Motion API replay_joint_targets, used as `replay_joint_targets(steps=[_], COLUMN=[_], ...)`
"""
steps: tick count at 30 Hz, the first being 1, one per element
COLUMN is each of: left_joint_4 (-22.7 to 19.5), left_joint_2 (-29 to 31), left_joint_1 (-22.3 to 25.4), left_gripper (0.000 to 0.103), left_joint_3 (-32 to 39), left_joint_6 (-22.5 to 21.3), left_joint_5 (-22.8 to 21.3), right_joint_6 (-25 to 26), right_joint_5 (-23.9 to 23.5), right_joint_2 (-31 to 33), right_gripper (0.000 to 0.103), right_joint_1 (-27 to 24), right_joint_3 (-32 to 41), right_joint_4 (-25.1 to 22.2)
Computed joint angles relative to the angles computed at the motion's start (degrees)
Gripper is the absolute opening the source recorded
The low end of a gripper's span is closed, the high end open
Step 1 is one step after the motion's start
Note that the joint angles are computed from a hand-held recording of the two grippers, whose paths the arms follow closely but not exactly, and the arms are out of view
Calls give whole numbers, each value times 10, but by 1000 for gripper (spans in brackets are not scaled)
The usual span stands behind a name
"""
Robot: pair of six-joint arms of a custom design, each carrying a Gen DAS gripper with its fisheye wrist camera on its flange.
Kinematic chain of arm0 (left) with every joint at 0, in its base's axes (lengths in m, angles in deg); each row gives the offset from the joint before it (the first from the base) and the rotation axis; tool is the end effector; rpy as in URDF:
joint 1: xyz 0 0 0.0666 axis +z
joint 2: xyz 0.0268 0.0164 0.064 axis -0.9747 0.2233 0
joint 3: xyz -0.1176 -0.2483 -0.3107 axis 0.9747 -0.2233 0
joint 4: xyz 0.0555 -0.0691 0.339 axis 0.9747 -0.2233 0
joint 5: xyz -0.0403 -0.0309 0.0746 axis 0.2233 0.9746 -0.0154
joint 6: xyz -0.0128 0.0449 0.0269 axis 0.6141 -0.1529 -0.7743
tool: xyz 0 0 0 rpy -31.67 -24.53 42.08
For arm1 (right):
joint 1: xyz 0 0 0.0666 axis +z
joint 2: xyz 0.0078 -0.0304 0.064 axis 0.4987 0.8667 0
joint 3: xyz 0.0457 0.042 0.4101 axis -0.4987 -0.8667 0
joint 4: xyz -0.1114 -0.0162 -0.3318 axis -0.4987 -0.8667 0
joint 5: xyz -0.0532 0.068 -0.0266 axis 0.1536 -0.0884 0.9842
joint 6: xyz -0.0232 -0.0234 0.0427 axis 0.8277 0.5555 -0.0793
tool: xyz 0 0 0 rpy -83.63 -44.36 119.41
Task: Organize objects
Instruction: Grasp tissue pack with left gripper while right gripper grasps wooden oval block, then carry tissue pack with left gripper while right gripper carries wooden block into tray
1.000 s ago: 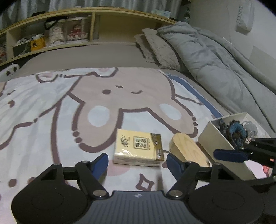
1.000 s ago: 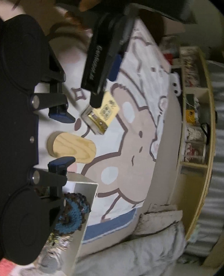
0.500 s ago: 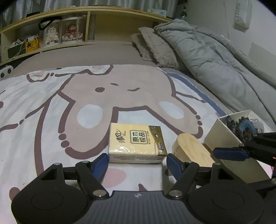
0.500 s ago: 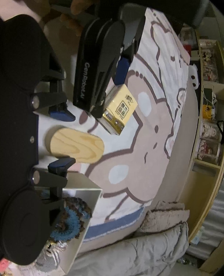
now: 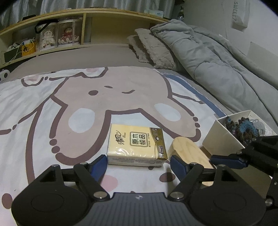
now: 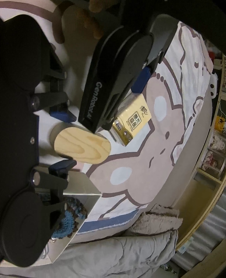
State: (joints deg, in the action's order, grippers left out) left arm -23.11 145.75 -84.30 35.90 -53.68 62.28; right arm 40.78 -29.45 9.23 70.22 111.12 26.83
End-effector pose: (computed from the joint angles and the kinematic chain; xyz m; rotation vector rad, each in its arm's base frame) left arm 0.4776 -0.0748 0.4009 0.5643 2.2289 -0.4315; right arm 0.3932 0.3068 0.4231 -0.3704 2.3930 -0.3776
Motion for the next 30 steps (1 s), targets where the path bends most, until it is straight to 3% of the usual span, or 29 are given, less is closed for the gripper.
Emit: replay_joint_targets(steps=[6, 10, 14, 21, 30], left_joint_4=[18, -5, -45, -152, -235], left_joint_2=[-1, -2, -8, -25, -84], left_joint_1=[2, 6, 11, 26, 50], left_gripper=[74, 73, 73, 73, 73], left_joint_3=[-8, 1, 10, 40, 11], left_joint_6=[7, 0, -21, -37, -64], left_joint_5=[1, 9, 1, -26, -46], right_joint_6=[-4, -10, -18, -31, -40], right_joint_5=[-23, -44, -60, -92, -121], right_joint_2=[-11, -20, -31, -60, -103], right_gripper=[47, 47, 47, 47, 47], right_joint_1=[-4, -4, 0, 13, 41], right_joint_3=[-9, -14, -22, -39, -61], right_joint_4=[15, 15, 14, 3, -12])
